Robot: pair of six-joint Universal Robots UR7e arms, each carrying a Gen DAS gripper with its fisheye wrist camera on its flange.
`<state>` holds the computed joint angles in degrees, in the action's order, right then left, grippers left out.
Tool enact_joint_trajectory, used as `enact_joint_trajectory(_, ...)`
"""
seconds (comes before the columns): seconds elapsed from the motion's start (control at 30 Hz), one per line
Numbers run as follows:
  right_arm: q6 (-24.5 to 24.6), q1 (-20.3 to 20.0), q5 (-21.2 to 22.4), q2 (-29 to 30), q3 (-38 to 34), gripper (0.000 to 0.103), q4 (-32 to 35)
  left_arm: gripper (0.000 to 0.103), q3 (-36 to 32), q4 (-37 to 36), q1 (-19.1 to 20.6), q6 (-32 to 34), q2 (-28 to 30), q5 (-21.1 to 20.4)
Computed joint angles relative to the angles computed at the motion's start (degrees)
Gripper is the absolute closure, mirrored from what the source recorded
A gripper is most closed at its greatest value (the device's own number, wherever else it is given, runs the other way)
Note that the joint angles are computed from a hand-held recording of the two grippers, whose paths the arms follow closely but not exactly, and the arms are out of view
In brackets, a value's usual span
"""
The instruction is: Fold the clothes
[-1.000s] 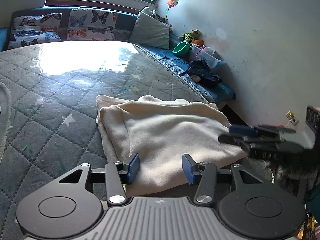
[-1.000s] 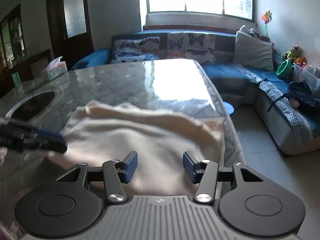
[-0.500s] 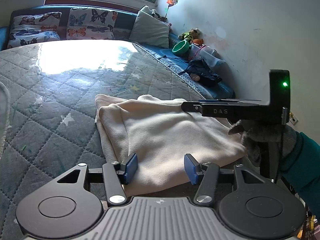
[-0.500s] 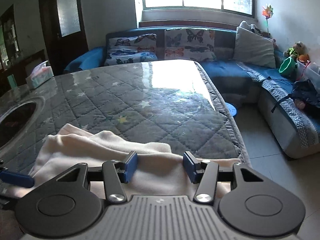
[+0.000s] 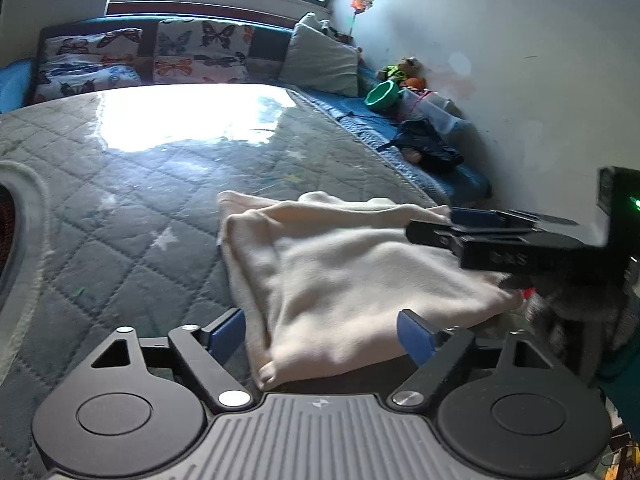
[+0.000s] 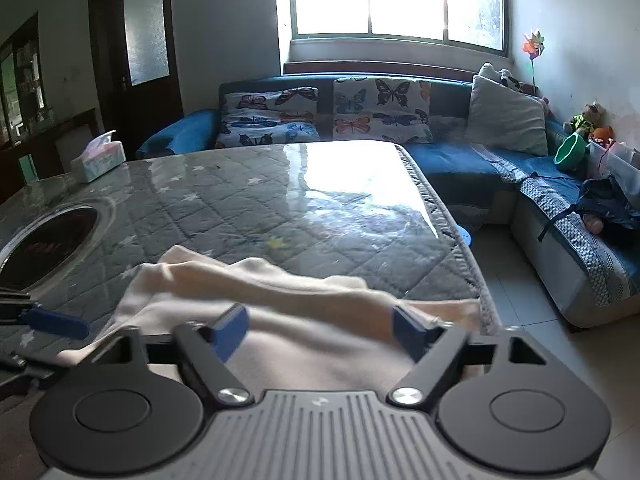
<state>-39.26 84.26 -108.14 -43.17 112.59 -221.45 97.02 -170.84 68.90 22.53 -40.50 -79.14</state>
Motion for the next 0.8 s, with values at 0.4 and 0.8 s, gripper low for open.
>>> enact_joint_trajectory(0.4, -0.12, 2.53, -2.37, 2.9, 3.39, 0.0, -11.53, 0.0, 3.69, -4.03, 0.08, 0.47, -2.42, 3.07)
enact_joint_trajectory(0.8, -0.13, 4.49, -2.74, 5.87, 6.7, 0.0, -19.61, 0.0, 7.87, -6.66, 0.35, 0.69, -4.86, 5.71)
